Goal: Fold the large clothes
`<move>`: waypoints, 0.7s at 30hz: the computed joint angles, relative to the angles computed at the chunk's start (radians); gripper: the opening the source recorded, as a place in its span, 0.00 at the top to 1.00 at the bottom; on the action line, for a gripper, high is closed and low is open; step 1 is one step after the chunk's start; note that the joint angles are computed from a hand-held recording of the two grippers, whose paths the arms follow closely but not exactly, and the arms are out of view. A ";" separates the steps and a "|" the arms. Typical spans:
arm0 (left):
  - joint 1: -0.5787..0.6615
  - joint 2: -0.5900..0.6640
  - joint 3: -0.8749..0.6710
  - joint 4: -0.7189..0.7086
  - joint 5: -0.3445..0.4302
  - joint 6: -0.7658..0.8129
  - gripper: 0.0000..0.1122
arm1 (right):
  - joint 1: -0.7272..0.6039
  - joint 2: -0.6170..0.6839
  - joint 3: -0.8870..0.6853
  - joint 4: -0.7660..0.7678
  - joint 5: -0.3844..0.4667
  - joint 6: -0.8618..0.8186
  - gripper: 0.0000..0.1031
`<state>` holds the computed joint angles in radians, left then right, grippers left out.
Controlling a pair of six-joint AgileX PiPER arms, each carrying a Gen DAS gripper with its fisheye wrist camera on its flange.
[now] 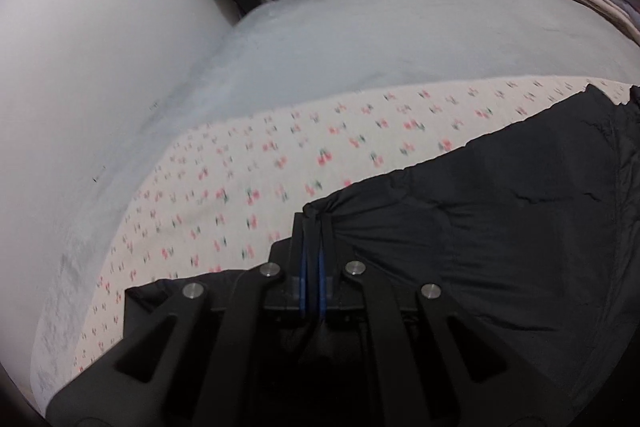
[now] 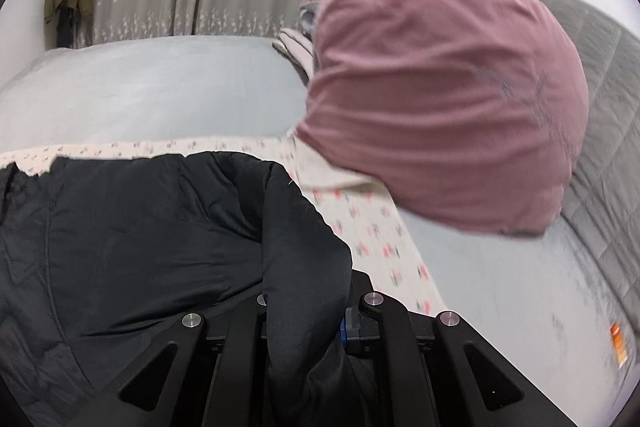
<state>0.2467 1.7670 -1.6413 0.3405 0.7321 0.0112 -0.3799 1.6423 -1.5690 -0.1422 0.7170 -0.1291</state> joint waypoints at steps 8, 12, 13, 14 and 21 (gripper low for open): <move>0.009 -0.121 -0.002 -0.255 0.113 0.181 0.75 | 0.036 0.057 -0.057 -0.035 0.103 0.043 0.54; -0.040 -0.185 0.000 -0.436 0.281 0.336 0.65 | 0.052 -0.119 0.112 0.074 -0.005 -0.057 0.47; -0.063 -0.189 0.008 -0.446 0.317 0.331 0.65 | 0.058 -0.148 0.134 0.121 -0.002 -0.091 0.47; -0.076 -0.178 0.025 -0.443 0.352 0.321 0.65 | 0.058 -0.165 0.145 0.199 0.016 -0.153 0.47; 0.060 -0.224 0.223 -0.197 0.246 0.239 0.66 | 0.014 -0.091 0.188 0.124 0.152 -0.297 0.47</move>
<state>0.3068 1.5427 -1.4186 0.1433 0.9779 0.2498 -0.3660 1.5511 -1.3814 -0.0181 0.8685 -0.4258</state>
